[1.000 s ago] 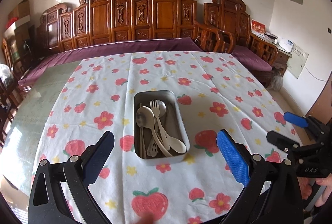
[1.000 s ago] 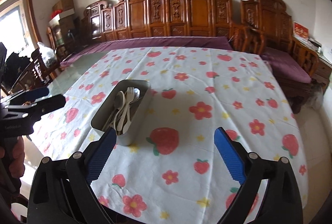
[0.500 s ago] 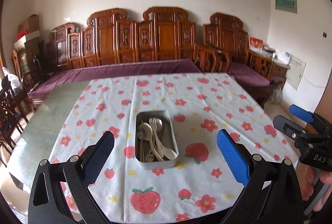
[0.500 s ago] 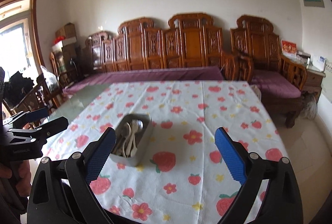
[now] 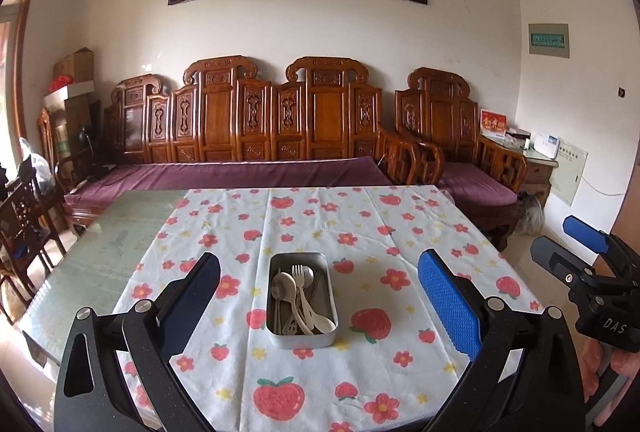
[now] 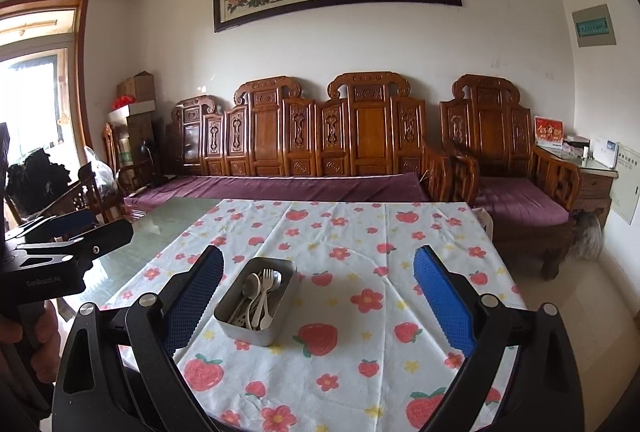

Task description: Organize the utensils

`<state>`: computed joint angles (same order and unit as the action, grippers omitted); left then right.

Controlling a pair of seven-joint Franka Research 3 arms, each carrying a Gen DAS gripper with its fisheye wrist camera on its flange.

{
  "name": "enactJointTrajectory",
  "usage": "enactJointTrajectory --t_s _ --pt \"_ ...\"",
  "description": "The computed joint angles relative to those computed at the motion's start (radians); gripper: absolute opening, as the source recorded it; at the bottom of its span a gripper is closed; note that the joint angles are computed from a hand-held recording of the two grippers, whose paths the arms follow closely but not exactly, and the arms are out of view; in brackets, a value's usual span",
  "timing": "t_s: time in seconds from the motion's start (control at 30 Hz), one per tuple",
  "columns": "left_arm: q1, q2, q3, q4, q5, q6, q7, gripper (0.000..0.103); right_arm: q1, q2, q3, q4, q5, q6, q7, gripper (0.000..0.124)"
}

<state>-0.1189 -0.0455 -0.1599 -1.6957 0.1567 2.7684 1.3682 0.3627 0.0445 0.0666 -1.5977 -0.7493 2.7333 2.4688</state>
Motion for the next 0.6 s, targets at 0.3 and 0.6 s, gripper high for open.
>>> enactJointTrajectory --t_s 0.3,0.6 --pt "0.001 -0.004 -0.001 -0.01 0.018 -0.001 -0.02 0.096 -0.003 0.005 0.001 0.006 0.026 -0.018 -0.014 0.097" --pt "-0.002 -0.008 -0.001 -0.024 0.011 0.01 -0.008 0.096 0.002 0.011 -0.007 0.007 0.034 -0.021 -0.023 0.097"
